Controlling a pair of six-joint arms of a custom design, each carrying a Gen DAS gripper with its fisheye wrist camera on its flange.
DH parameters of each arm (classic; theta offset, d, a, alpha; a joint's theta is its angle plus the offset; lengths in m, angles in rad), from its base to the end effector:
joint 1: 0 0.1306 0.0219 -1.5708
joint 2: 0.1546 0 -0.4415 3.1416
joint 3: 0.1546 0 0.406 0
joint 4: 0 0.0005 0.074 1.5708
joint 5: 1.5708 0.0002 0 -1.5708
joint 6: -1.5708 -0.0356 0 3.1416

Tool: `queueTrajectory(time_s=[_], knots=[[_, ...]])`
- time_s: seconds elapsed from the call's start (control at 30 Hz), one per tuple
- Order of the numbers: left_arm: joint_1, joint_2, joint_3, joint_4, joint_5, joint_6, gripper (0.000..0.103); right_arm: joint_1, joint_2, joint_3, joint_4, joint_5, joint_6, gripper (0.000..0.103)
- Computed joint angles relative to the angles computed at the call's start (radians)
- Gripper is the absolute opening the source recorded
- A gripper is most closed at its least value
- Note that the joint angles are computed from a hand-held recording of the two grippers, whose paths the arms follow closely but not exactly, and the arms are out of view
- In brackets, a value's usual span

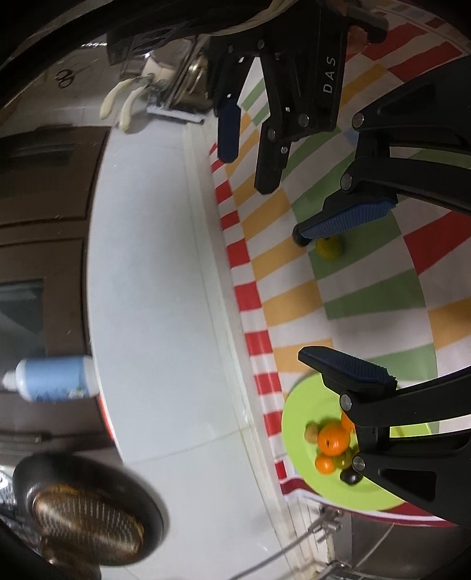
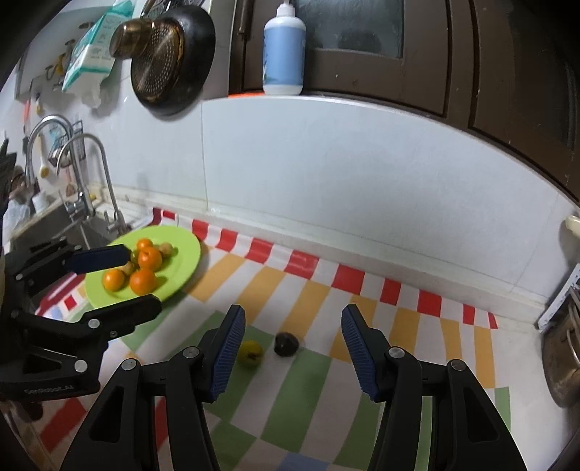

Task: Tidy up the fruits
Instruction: 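Grasp a yellow fruit with the left gripper while the right grasps a dark plum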

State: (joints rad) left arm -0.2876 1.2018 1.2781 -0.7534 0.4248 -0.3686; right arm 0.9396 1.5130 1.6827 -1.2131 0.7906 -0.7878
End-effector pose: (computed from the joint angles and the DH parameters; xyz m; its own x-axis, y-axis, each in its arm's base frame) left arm 0.3942 -0.1324 0.5261 -0.3563 0.4478 -0.8201 0.7449 0.6660 0.0399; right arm 0.3244 0.4001 0.5529 -0.6126 0.0068 -0.7904 0.1098 0.9910 -0.0765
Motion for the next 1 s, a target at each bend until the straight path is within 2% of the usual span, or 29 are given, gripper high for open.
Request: queueTrajectory(time_s=[0.17,0.23,0.37,0.53,0.7,1.0], knots=[[-0.027,0.022,-0.006,-0.013,-0.001,-0.041,0.059,-0.018,-0.013,-0.042,0.028,-0.042,0.037,0.056],[-0.036,0.033,-0.008,-0.015,-0.004,-0.058,0.056,-0.029,-0.016,-0.058,0.039,-0.067,0.049,0.056],[-0.045,0.063,-0.004,-0.037,0.019,-0.092,0.053,-0.051,-0.019,-0.089,0.071,-0.119,0.076,0.056],[-0.057,0.108,0.009,-0.078,0.051,-0.144,0.044,-0.074,-0.013,-0.117,0.104,-0.174,0.129,0.056],[-0.071,0.145,0.025,-0.101,0.062,-0.198,0.04,-0.095,-0.006,-0.136,0.127,-0.22,0.18,0.05],[-0.091,0.197,0.067,-0.138,0.048,-0.233,0.037,-0.128,0.001,-0.162,0.169,-0.285,0.253,0.044]])
